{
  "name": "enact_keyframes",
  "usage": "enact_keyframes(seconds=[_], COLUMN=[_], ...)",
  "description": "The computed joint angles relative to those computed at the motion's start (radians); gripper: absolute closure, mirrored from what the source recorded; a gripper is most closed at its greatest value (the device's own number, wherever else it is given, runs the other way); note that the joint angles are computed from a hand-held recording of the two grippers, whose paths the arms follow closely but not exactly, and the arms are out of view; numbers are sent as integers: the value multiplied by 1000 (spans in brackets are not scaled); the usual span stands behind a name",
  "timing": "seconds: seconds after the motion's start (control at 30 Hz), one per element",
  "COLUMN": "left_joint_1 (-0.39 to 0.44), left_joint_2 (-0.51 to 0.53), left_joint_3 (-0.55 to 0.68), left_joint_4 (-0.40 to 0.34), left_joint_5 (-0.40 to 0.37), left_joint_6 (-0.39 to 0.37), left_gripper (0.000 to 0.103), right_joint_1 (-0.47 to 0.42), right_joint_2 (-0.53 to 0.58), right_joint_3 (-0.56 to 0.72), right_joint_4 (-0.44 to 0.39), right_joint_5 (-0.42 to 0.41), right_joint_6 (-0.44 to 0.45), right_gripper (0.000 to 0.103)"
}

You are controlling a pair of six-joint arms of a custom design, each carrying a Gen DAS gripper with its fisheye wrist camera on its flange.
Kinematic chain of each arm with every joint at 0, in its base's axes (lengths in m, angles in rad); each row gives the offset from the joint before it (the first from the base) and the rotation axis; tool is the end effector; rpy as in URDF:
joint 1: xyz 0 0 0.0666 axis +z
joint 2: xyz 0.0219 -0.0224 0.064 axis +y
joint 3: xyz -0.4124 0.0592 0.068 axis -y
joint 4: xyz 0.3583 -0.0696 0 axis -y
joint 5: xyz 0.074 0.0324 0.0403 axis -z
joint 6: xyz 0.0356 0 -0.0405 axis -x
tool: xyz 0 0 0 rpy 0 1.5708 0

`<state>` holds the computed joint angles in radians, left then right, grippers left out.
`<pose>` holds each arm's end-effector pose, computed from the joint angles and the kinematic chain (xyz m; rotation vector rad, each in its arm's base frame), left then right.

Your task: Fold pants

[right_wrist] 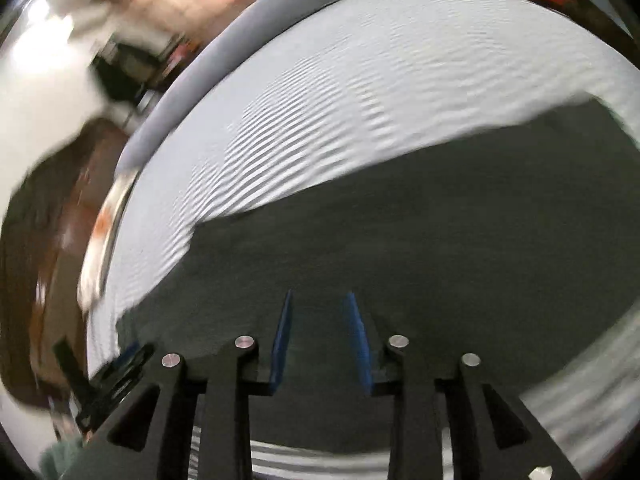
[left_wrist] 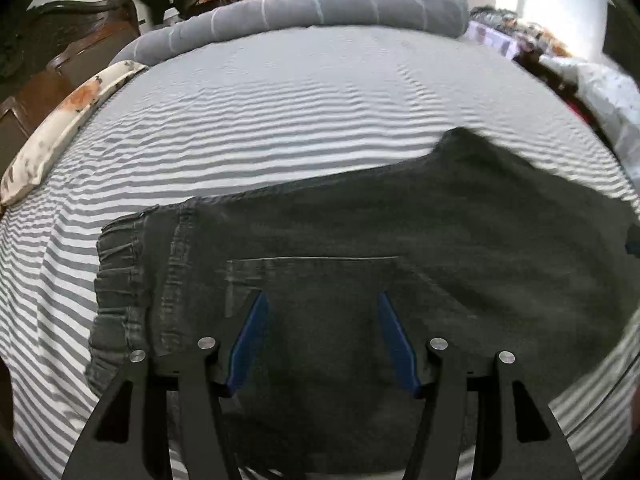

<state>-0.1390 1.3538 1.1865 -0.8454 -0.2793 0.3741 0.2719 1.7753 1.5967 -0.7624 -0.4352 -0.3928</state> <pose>0.4073 -0.0475 0.3964 -0.3979 2.5003 0.1600 0.5618 0.1718 0.3709 -0.0295 2.5757 0.8100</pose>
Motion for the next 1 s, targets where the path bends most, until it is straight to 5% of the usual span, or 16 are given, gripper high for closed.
enact_keyframes(seconds=[0.13,0.33,0.77,0.87,1.0], left_joint_1=[-70,-146,-271,-292,-324], left_joint_2=[-11,77,241,266,304], left_joint_3=[28,127,298,329,378], left_joint_4=[-3,-43,-119,-124,-121], left_joint_5=[-12,83,94,85,92], left_joint_6=[30,125,140,132,106], left_gripper=[44,44,44,44,44], right_joint_1=[-166,-313,-374,-378,-384], right_joint_2=[-70,-63,30,36,21], right_joint_3=[-138,-180,-132,-125,-143], right_joint_4=[62,66,175,187,211], right_joint_5=[16,18,-66,-89,-134], right_joint_6=[-39,-20,-58,-57,-44], right_gripper=[74,73,74,89,92])
